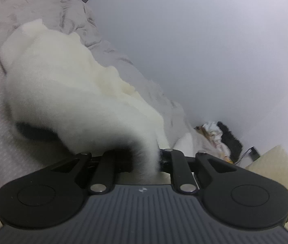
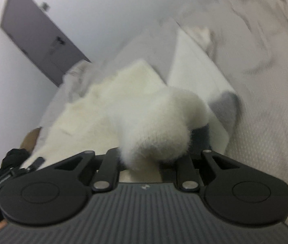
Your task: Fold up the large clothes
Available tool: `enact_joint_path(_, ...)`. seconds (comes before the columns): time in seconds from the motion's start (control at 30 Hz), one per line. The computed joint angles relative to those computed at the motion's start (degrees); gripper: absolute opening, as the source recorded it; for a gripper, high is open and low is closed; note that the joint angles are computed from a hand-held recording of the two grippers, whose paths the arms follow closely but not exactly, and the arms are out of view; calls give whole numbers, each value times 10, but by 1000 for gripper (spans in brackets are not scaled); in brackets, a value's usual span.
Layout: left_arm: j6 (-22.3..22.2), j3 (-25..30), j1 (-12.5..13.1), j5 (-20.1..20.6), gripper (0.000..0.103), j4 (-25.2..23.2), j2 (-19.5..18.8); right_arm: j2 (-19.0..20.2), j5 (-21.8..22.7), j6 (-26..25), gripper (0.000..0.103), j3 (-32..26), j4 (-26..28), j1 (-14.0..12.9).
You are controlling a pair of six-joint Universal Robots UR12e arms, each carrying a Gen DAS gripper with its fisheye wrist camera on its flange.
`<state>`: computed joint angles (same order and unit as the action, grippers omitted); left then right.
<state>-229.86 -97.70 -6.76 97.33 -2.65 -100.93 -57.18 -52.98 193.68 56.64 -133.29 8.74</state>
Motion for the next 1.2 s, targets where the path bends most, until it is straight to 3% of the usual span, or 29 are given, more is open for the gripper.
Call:
enact_joint_path(0.2, 31, 32, 1, 20, 21, -23, -37, 37, -28, -6, 24, -40, 12, 10)
enact_joint_path(0.37, 73, 63, 14, 15, 21, -42, -68, 56, -19, 20, 23, -50, -22, 10)
enact_joint_path(0.57, 64, 61, 12, 12, 22, -40, -64, 58, -24, 23, 26, -51, -32, 13)
enact_joint_path(0.6, 64, 60, 11, 11, 24, -39, -62, 55, -25, 24, 26, -49, -29, 14)
enact_joint_path(0.67, 63, 57, 10, -3, 46, -41, -54, 50, -31, 17, 29, -51, -6, 14)
enact_joint_path(0.77, 68, 47, 6, -15, 67, -22, -46, 37, -27, 12, 37, -42, 6, 13)
enact_joint_path(0.83, 77, 45, -2, -7, 71, -35, -39, 25, -26, -1, 55, -26, 2, 11)
enact_joint_path(0.9, 80, 37, -9, -3, 73, -42, -30, 15, -21, -8, 67, -13, 2, 10)
enact_joint_path(1.07, 62, 17, -23, -2, 74, -62, -5, -14, -7, -17, 67, 22, 2, 5)
enact_joint_path(1.2, 31, 7, -28, -27, 74, -95, 9, -35, -5, -14, 67, 48, 15, 1)
